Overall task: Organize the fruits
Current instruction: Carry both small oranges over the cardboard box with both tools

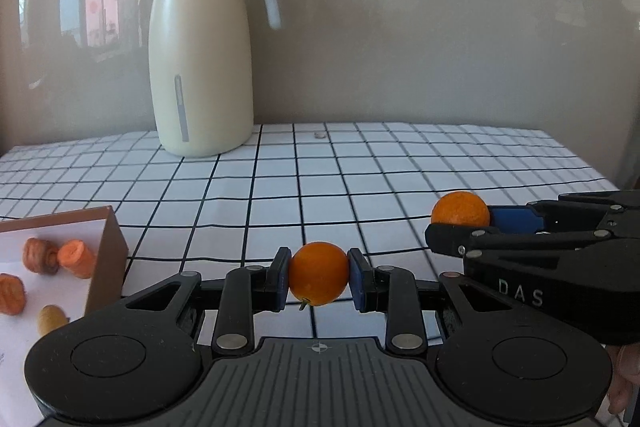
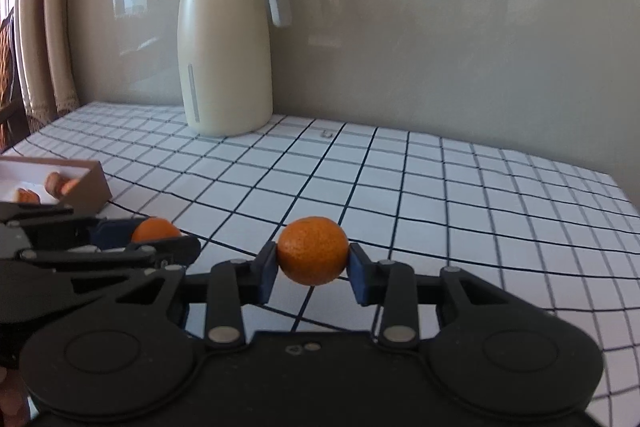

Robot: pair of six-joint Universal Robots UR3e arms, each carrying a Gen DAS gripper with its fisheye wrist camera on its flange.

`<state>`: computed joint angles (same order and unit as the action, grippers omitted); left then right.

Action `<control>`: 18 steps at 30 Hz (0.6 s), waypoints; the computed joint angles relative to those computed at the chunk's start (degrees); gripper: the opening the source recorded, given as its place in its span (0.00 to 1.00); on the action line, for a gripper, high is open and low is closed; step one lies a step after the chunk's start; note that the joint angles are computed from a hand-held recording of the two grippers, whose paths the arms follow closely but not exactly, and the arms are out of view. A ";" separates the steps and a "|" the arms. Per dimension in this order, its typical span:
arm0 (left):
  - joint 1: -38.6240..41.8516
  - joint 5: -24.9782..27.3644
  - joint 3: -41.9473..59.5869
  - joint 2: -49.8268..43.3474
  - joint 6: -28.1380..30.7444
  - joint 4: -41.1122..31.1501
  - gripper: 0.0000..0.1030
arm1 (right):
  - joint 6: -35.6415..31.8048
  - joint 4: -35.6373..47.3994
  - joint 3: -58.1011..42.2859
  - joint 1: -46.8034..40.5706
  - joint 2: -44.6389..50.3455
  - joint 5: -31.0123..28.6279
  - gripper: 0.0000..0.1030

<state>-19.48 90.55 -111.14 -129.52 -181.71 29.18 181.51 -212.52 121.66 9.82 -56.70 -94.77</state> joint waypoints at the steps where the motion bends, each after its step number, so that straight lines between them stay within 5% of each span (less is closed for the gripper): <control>1: -0.36 0.29 -1.21 0.70 0.18 1.07 0.29 | 0.26 -0.80 1.25 0.33 -0.86 -0.44 0.27; 18: 4.24 0.91 -32.26 13.02 3.74 28.83 0.29 | 4.09 -12.86 9.83 12.78 -5.20 -10.50 0.28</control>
